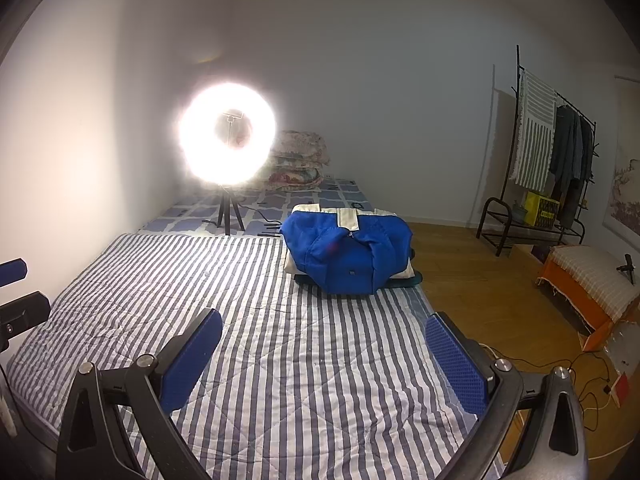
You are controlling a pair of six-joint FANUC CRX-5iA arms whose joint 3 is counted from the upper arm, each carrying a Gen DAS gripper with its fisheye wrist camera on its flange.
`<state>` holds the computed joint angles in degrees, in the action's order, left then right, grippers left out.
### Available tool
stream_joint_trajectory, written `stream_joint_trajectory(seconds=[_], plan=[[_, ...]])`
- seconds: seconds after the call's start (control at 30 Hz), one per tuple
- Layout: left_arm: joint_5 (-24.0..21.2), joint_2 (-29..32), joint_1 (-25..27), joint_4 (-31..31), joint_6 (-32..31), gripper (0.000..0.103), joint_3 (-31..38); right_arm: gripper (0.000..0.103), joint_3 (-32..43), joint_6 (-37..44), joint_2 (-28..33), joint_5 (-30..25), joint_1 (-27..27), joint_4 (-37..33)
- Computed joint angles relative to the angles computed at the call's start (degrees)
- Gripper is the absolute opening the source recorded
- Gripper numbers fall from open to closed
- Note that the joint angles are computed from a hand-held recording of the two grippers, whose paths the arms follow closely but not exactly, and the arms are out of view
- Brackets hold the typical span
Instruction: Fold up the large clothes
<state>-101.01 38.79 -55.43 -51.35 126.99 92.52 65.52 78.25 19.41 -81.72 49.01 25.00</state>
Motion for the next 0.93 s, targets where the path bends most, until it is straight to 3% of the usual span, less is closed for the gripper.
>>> stream_joint_trajectory(seconds=[0.6, 0.77, 0.93], plan=[[-2.7, 3.1, -1.1, -3.2, -3.8, 0.103, 5.6, 0.103, 0.8, 0.6, 0.3, -0.8, -0.2, -0.2], [-0.5, 0.2, -2.1, -5.0, -2.3, 0.103, 0.0, 0.103, 1.0, 1.0, 0.4, -1.1, -0.2, -0.3], [-1.2, 1.0, -2.1, -5.2, -2.4, 0.103, 1.4, 0.103, 0.9, 0.9, 0.4, -1.2, -0.1, -0.2]])
